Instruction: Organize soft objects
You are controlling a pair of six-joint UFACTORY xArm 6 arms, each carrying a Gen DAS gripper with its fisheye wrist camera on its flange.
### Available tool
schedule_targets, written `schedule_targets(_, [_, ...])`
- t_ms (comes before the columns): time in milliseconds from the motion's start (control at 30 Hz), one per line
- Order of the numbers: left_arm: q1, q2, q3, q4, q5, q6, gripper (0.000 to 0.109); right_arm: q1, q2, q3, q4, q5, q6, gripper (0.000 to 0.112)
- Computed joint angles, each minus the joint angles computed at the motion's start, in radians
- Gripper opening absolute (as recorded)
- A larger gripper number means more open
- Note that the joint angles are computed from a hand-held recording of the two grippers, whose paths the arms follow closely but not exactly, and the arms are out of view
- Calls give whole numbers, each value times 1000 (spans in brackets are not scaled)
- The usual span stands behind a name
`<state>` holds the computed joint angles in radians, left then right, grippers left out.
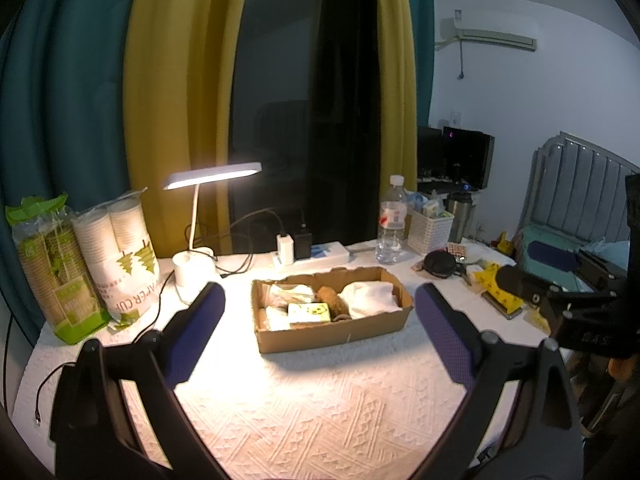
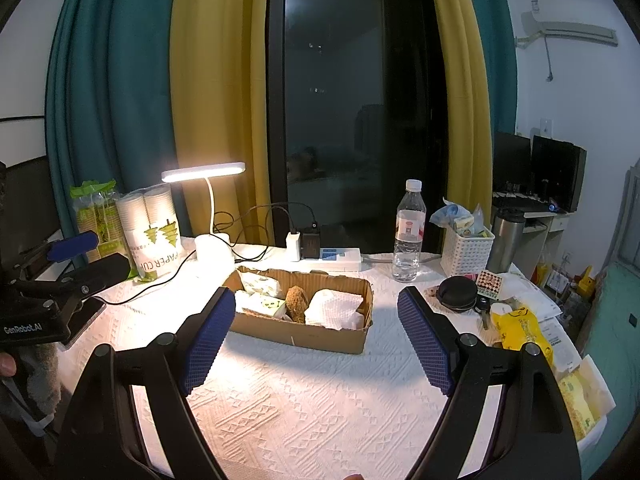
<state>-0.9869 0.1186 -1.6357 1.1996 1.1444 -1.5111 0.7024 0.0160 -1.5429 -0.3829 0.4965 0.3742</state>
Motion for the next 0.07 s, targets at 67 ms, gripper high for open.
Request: schedule_targets(67, [0,2,2,17,4,-8,97,-2,5,-3,11,-1,-9,86])
